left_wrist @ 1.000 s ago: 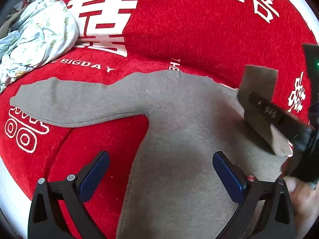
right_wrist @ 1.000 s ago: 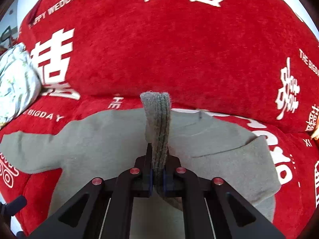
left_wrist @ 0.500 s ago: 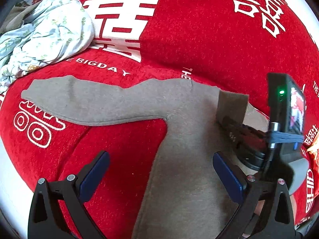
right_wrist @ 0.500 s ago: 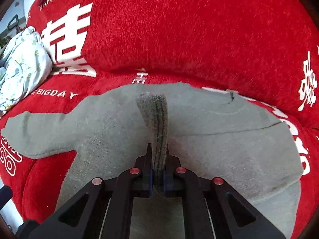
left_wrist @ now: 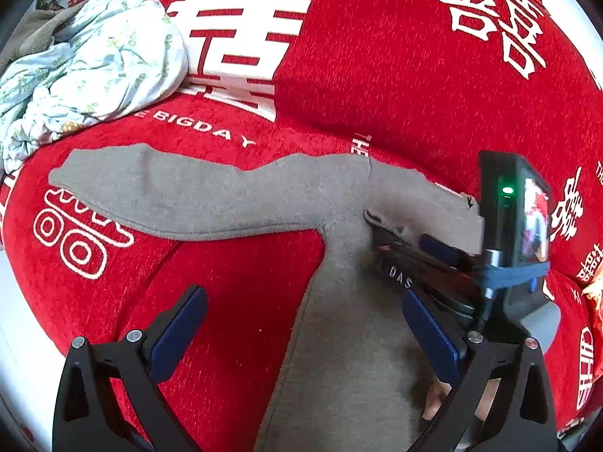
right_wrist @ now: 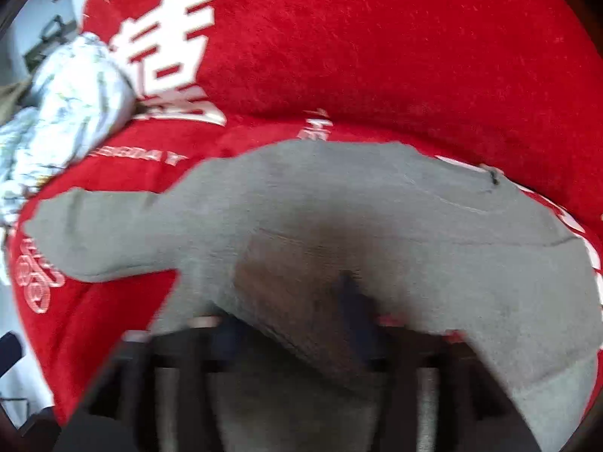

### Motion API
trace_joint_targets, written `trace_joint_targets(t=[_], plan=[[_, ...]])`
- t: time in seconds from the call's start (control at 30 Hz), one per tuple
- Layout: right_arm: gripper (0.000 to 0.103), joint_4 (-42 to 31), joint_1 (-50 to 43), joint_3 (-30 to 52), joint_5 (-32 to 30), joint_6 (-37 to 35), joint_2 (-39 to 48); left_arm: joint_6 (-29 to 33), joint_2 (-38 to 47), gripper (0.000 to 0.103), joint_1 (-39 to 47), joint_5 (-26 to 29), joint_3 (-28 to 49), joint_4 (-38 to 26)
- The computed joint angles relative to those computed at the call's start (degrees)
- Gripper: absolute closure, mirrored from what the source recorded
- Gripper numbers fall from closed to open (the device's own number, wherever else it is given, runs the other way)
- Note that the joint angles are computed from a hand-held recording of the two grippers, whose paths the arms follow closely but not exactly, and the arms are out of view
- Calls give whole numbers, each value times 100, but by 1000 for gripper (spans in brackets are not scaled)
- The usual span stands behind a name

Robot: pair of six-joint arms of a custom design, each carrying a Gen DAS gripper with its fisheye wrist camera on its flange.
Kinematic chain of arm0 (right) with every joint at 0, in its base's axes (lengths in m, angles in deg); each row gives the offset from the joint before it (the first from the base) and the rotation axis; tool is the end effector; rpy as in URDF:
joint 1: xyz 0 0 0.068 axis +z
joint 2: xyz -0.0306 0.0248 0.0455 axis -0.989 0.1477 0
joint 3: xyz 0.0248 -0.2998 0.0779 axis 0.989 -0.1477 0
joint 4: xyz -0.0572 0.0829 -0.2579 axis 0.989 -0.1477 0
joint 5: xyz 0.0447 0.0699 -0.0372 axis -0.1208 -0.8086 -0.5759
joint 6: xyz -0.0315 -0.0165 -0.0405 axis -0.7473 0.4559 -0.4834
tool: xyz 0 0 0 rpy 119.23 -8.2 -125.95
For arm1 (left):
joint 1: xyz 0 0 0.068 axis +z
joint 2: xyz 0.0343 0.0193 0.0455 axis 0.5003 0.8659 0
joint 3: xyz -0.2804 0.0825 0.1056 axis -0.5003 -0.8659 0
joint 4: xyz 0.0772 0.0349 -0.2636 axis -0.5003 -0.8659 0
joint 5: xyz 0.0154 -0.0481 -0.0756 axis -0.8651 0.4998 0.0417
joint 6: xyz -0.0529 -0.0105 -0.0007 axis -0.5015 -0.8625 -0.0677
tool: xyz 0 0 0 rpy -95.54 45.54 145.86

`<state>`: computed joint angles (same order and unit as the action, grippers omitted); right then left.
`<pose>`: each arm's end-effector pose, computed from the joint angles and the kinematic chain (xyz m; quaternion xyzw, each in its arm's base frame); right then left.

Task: Fold small clothes
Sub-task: 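Lower the sleeve onto the sweater body and open the right gripper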

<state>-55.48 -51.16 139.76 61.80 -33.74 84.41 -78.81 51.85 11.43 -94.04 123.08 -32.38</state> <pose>0.3354 0.1906 0.2369 -0.0914 0.9471 0.0587 0.3019 0.2461 -0.0777 0.2762 -0.1218 0.9399 -0.0706 0.3110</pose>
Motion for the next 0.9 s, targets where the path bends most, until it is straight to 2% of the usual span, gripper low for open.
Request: trace_joint_targets(t=[0.2, 0.23, 0.43, 0.5, 0.67, 0.77, 0.8, 0.87, 0.9], plan=[[29, 56, -452, -321, 273, -366, -817, -63, 198, 0, -272, -171, 249, -105], [26, 0, -726, -409, 372, -383, -980, -82, 283, 0, -361, -198, 307, -99], [26, -524, -2250, -629, 989, -496, -1123, -221, 740, 0, -813, -337, 576, -86], [26, -507, -2458, -736, 1013, -505, -1112, -236, 854, 0, -947, -406, 655, -126], [26, -624, -2054, -704, 635, -340, -724, -224, 927, 0, -1097, -627, 812, -256], [26, -367, -1285, -760, 859, -514, -688, -218, 902, 0, -1033, -701, 837, -313], [25, -348, -1192, -743, 726, -591, -702, -229, 902, 0, -1000, -704, 838, -328], [24, -163, -1352, -855, -255, -710, -898, -268, 959, 0, -920, -657, 853, -334], [24, -140, -1384, -923, -237, -608, -1002, -276, 1008, 0, -900, -632, 877, -331]])
